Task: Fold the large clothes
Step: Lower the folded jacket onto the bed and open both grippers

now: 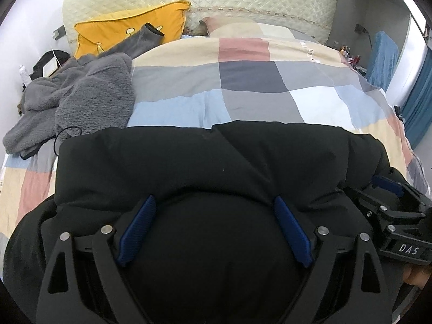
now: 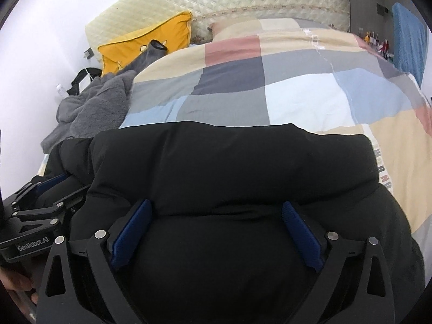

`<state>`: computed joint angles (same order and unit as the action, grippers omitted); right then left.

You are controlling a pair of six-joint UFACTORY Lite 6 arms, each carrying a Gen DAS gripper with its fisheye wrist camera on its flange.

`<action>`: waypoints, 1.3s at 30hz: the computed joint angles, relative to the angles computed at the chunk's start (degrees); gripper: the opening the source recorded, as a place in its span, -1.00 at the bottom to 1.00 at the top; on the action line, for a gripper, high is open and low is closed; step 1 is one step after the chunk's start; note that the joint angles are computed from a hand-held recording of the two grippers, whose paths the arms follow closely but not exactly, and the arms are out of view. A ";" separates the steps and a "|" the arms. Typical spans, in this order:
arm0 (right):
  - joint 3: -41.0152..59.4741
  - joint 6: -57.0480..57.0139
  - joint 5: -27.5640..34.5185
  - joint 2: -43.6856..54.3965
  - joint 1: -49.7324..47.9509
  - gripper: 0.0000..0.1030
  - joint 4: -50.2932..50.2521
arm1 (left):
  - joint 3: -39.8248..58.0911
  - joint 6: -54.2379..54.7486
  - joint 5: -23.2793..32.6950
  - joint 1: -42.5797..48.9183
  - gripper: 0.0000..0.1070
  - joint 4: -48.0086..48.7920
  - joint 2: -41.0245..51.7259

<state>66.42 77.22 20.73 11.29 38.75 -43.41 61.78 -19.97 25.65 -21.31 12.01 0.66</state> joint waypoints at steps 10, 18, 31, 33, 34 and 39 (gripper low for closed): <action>-9.77 9.56 3.25 -8.88 3.16 0.91 -10.79 | -9.55 12.52 -0.74 5.29 0.68 -8.39 -11.11; -20.04 16.65 5.09 -17.85 3.71 0.94 -20.08 | -18.26 33.64 -2.40 18.18 0.74 -24.88 -20.60; -33.01 25.25 -0.88 -29.76 -1.20 0.98 -25.61 | -24.81 67.27 3.20 31.90 0.79 -51.07 -24.83; -33.16 23.36 2.27 -31.36 0.93 0.98 -23.41 | -25.36 67.86 4.06 32.98 0.79 -51.48 -26.79; -33.16 22.43 4.16 -32.10 2.32 0.98 -22.67 | -25.70 66.74 4.45 33.10 0.79 -50.37 -28.56; -32.20 17.10 13.61 -40.05 10.03 0.99 -15.07 | -24.90 57.15 8.90 30.77 0.80 -41.04 -37.16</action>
<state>34.21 94.32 34.34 -28.77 48.77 -58.47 36.88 37.18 34.55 9.46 -29.03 -36.50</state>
